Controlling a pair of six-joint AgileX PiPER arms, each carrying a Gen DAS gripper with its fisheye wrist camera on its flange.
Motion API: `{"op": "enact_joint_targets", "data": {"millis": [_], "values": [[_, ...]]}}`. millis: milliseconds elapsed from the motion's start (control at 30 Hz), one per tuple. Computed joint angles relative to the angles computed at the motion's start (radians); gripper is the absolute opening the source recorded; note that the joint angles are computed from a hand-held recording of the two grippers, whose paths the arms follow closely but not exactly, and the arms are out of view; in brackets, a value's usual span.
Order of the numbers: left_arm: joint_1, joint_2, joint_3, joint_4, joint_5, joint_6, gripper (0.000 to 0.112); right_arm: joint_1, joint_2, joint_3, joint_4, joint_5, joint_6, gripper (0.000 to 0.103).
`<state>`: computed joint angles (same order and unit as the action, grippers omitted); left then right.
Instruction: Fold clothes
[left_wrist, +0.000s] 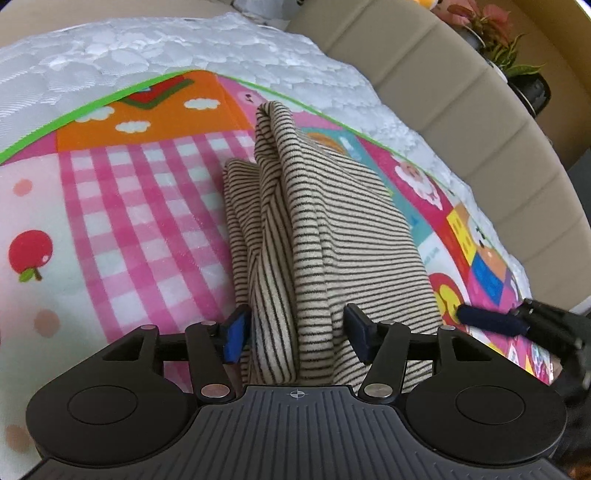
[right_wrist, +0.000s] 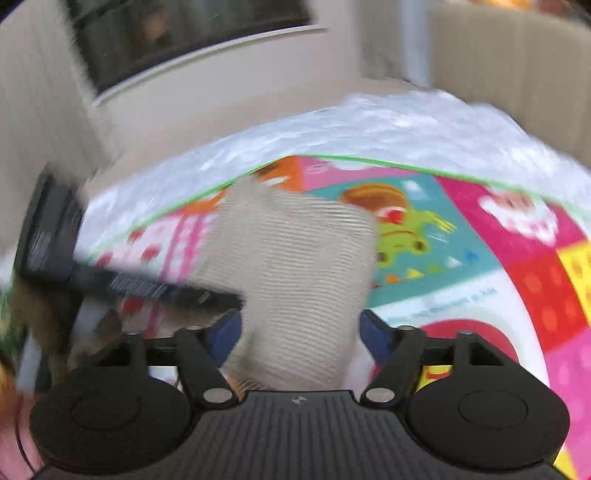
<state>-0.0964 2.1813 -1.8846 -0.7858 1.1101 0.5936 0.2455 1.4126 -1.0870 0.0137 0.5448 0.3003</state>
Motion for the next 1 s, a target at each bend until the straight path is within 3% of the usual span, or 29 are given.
{"op": "enact_joint_targets", "data": {"millis": [200, 300, 533, 600, 700, 767, 833, 900, 1000], "values": [[-0.017, -0.017, 0.024, 0.015, -0.022, 0.014, 0.067, -0.122, 0.17, -0.024, 0.349, -0.123, -0.197, 0.077], [-0.016, -0.012, 0.017, 0.014, -0.015, 0.012, 0.068, -0.093, 0.288, -0.079, 0.336, -0.155, -0.179, 0.077], [-0.027, 0.018, -0.02, 0.013, 0.003, 0.01, 0.078, -0.134, 0.297, -0.05, 0.593, -0.144, -0.43, 0.081], [-0.035, 0.017, -0.015, 0.009, -0.003, 0.021, 0.083, -0.147, 0.292, -0.042, 0.673, -0.131, -0.528, 0.071], [-0.05, 0.001, 0.017, 0.009, -0.038, 0.046, 0.085, -0.151, 0.292, -0.042, 0.719, -0.12, -0.569, 0.069], [-0.052, -0.007, 0.033, 0.001, -0.055, 0.055, 0.083, -0.15, 0.299, -0.055, 0.719, -0.113, -0.561, 0.066], [-0.045, -0.004, 0.028, -0.008, -0.048, 0.047, 0.074, -0.14, 0.313, -0.089, 0.682, -0.104, -0.526, 0.065], [-0.033, 0.021, -0.036, 0.006, 0.004, -0.005, 0.068, -0.128, 0.348, -0.153, 0.664, -0.09, -0.528, 0.064], [0.005, 0.058, -0.155, 0.026, 0.079, -0.066, 0.055, -0.116, 0.434, -0.287, 0.774, -0.059, -0.626, 0.06]]}}
